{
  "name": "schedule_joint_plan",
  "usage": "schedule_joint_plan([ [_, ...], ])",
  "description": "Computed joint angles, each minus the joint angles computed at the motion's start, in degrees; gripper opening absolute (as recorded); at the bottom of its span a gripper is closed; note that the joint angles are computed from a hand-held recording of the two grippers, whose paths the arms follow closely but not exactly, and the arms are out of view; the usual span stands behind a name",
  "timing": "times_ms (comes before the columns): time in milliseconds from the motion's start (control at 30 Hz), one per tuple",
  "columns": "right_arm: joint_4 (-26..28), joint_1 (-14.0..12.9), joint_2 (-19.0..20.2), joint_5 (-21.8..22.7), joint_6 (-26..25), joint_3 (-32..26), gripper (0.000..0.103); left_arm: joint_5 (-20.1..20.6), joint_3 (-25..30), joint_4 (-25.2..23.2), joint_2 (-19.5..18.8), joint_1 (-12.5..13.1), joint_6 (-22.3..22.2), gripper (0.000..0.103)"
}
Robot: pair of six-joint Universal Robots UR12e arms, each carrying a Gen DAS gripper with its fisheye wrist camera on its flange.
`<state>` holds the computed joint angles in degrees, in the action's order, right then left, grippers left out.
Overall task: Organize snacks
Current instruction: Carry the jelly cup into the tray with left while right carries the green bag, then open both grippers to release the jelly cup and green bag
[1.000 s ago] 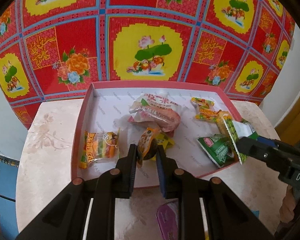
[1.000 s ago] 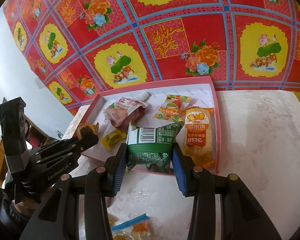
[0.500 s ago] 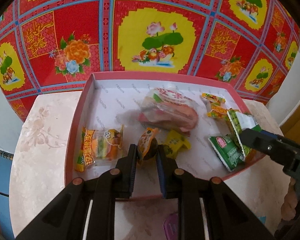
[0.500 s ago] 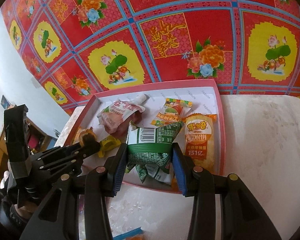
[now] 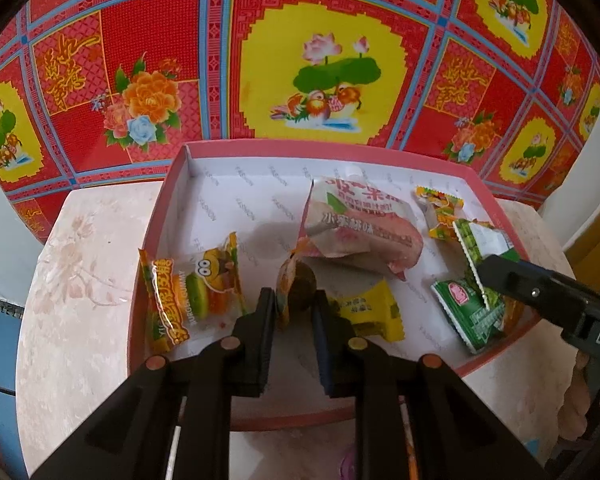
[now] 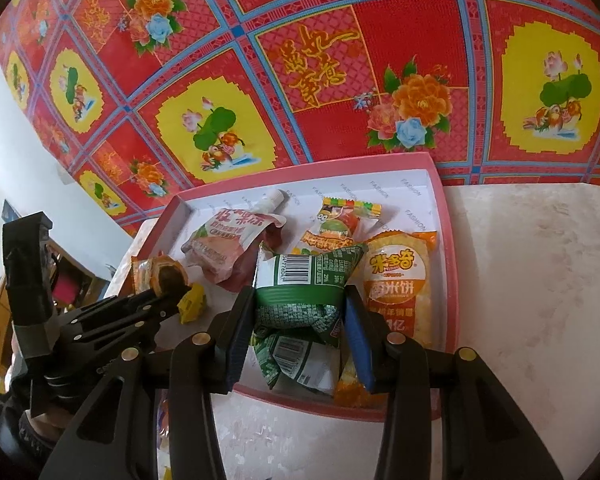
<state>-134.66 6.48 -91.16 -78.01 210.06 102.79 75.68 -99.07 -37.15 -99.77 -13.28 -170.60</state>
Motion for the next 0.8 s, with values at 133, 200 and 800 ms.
schedule_joint_plan([
  [133,-0.5,0.0,0.1,0.2,0.4,0.2,0.044,0.1,0.1,0.1,0.0,0.1,0.1,0.019],
  [200,-0.5,-0.1,0.1,0.1,0.5,0.3,0.044,0.1,0.1,0.0,0.0,0.1,0.2,0.019],
  [800,-0.9,0.4,0.2,-0.2,0.5,0.0,0.048,1.0,0.9,-3.9,1.0,-0.1,-0.1,0.042],
])
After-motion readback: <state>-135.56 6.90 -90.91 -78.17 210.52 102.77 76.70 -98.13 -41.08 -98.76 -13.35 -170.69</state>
